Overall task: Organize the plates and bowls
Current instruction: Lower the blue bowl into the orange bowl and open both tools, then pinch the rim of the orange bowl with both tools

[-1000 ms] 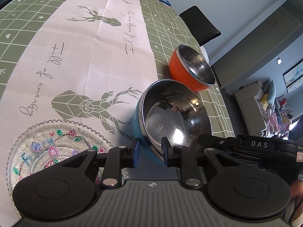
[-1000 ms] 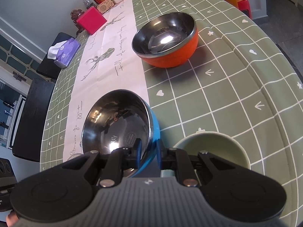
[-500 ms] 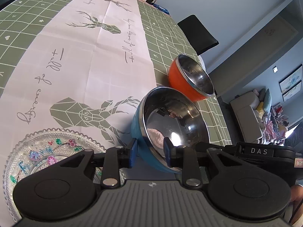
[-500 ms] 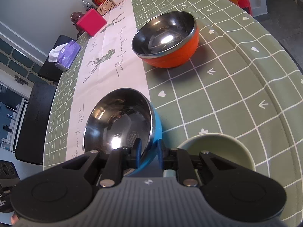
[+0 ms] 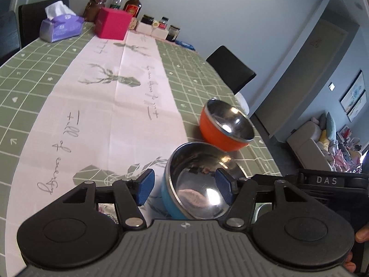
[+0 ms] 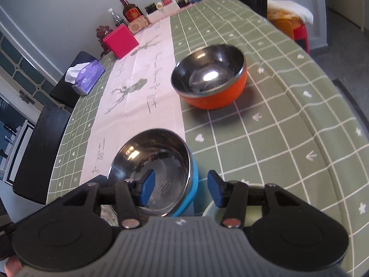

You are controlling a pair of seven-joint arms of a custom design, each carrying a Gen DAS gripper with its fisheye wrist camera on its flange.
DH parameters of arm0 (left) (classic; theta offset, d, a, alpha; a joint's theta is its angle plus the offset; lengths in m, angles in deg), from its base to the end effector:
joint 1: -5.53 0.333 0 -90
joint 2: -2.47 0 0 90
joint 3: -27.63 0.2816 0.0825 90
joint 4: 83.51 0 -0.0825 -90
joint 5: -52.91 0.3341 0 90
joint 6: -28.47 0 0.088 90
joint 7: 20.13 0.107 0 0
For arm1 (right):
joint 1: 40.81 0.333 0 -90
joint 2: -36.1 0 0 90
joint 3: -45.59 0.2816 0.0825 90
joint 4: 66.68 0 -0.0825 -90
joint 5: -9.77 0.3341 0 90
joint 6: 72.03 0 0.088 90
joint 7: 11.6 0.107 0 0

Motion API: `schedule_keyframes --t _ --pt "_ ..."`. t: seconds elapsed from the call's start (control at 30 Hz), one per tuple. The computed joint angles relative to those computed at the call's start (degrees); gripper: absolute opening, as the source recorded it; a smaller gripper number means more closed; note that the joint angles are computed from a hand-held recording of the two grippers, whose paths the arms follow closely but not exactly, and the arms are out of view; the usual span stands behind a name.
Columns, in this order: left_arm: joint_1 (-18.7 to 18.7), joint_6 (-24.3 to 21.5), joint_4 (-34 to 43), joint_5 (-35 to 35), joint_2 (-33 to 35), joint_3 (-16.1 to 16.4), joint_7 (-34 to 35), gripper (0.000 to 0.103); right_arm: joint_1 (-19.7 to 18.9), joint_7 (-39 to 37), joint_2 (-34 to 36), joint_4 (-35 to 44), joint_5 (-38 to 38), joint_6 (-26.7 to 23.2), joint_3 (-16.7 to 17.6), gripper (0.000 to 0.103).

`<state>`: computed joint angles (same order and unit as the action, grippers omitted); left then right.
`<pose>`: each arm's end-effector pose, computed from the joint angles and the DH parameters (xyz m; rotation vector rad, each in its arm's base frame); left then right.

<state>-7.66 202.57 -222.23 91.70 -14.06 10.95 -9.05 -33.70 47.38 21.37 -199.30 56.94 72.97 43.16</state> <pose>0.3689 -0.2769 0.4975 -1.9839 1.6480 -1.2225 0.4668 0.0293 0.4846 -1.7189 1.6463 -0.0519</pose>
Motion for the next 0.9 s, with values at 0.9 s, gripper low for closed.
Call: schedule_keyframes --t 0.9 --pt "-5.0 -13.3 32.8 -12.7 23.4 1.4 24.5 0.064 -0.4 -0.9 13.6 13.3 4.8 17.1 0.2 0.051"
